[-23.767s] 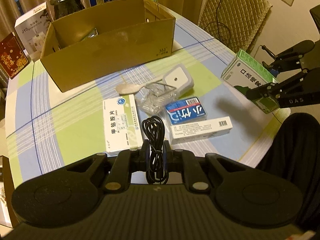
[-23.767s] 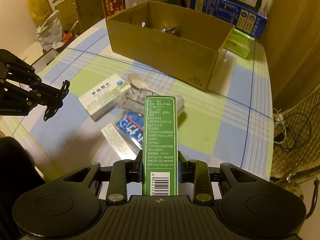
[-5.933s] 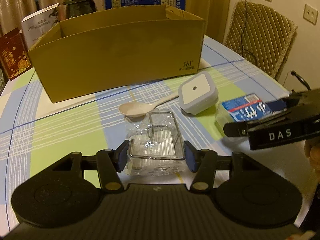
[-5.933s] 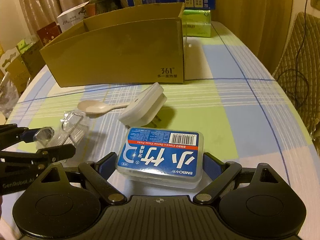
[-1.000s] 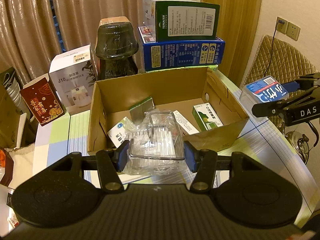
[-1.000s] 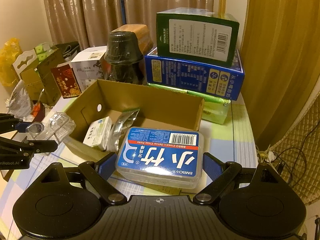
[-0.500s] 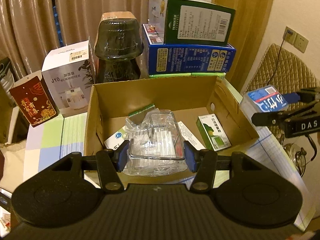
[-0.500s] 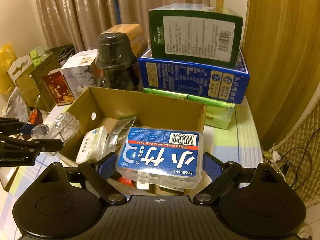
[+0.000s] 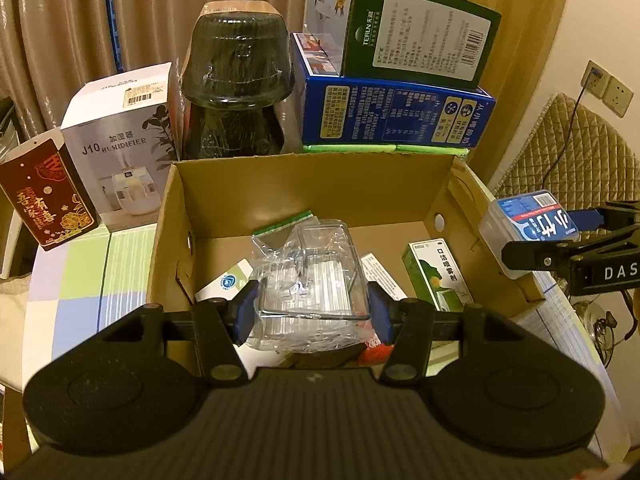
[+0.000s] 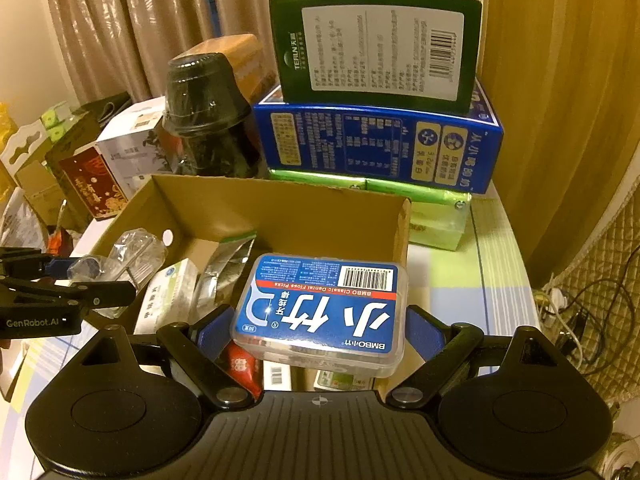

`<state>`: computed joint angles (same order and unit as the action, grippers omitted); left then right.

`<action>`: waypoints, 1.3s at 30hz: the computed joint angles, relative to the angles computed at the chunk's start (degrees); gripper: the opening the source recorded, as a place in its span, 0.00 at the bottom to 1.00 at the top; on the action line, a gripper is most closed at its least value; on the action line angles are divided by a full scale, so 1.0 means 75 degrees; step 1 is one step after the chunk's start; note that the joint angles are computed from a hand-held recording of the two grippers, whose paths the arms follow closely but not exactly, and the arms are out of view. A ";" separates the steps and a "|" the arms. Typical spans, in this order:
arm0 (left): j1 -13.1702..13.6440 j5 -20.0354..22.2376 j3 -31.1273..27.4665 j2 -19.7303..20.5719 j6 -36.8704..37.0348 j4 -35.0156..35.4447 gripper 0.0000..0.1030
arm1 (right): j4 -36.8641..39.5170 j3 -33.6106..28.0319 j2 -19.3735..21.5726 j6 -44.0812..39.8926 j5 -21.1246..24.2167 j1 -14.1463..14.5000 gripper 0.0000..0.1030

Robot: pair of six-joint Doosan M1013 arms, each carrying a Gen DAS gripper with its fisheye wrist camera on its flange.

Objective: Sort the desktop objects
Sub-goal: 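Open both grippers to drop the rack and floss case into the box, then withdraw both tools from the box toward the spoon and night-light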

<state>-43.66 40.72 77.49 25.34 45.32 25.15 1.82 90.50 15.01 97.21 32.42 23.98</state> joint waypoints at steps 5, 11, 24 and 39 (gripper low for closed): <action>0.0035 -0.0231 0.0000 0.0096 -0.0228 0.0246 0.57 | 0.0004 -0.0048 0.0080 0.0160 -0.0015 0.0003 0.85; 0.0064 -0.0366 0.0095 0.0090 -0.0762 0.0622 0.66 | 0.0057 -0.0089 0.0149 0.0155 -0.0048 0.0059 0.85; 0.0090 -0.0492 0.0746 -0.0311 -0.1272 0.0739 0.66 | 0.1053 0.0181 -0.0018 -0.0055 -0.1015 0.0003 0.91; -0.0400 -0.0537 0.1545 -0.0857 -0.2354 0.1085 0.70 | 0.1230 0.1271 -0.0959 0.0513 -0.0810 -0.0032 0.94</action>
<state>-46.66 36.70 89.08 18.91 27.66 33.28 11.04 100.03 7.82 101.06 26.34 23.74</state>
